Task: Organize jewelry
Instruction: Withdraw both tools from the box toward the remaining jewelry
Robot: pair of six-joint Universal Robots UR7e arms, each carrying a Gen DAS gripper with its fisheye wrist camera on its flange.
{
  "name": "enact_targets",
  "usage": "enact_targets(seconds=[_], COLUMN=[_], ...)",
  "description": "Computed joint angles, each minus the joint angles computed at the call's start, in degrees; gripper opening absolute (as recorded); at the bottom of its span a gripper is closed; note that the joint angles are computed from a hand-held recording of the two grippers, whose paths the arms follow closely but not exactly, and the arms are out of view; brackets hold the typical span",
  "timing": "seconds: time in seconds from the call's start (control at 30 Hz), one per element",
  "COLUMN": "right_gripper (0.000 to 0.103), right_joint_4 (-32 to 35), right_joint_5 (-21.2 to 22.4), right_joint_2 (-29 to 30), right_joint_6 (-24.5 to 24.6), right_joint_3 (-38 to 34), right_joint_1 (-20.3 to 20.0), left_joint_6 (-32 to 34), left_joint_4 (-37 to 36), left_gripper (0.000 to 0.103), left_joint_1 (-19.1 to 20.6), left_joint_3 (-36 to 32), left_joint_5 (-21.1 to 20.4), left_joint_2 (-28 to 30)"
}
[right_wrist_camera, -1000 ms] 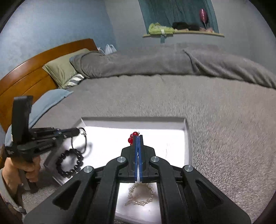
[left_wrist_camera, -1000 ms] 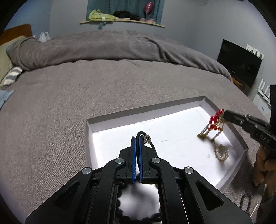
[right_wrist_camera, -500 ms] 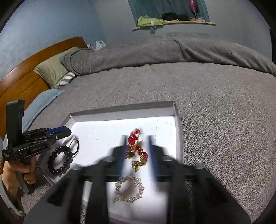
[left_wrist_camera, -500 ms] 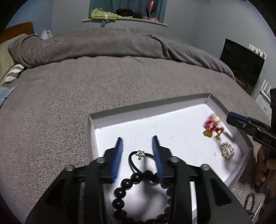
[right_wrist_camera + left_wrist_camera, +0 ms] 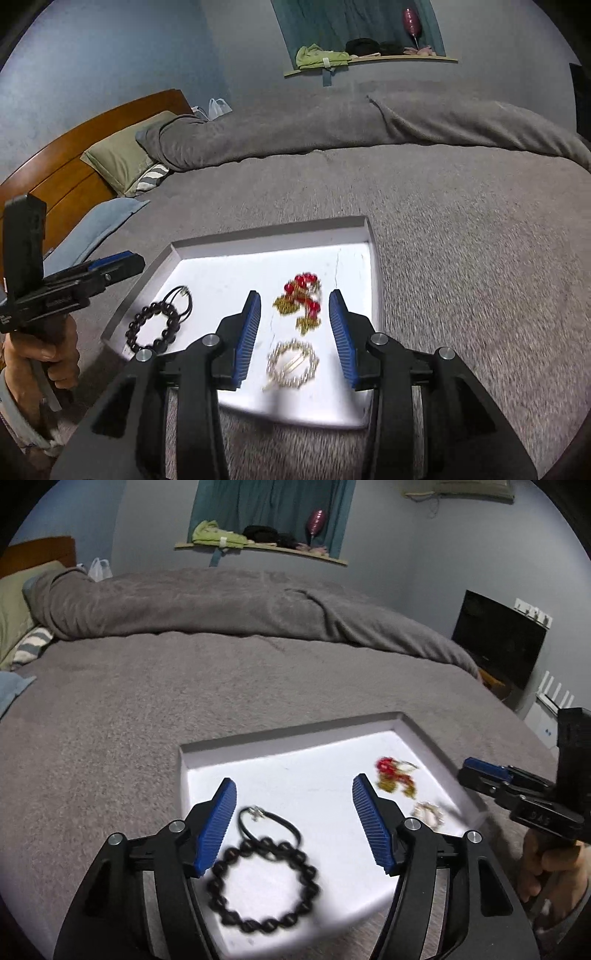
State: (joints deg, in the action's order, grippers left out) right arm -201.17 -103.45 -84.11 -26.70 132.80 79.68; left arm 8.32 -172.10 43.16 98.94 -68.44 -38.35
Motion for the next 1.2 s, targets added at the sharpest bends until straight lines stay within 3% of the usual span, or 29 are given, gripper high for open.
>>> enact_targets(seconds=[0.1, 0.2, 0.63, 1.2], right_gripper=[0.044, 0.045, 0.046, 0.047], right_joint_4=[-1.2, -1.6, -3.5, -3.7], right_joint_5=[-0.2, 0.3, -0.1, 2.9], right_joint_2=[-1.3, -2.9, -7.2, -12.0], right_joint_6=[-0.4, -0.3, -1.3, -2.8], right_joint_3=[1.7, 3.6, 11.8, 19.6], right_joint_1=[0.3, 0.3, 0.4, -0.4], left_joint_6=[-0.5, 0.0, -2.8, 1.1], left_joint_4=[-1.2, -2.8, -7.2, -7.0], left_gripper=[0.067, 0.067, 0.067, 0.067], left_joint_1=[-0.9, -1.7, -3.3, -5.0], left_joint_3=[4.1, 7.5, 19.0, 27.7], left_joint_5=[-0.4, 0.3, -3.8, -6.0], left_joint_2=[-2.3, -3.8, -10.4, -14.6])
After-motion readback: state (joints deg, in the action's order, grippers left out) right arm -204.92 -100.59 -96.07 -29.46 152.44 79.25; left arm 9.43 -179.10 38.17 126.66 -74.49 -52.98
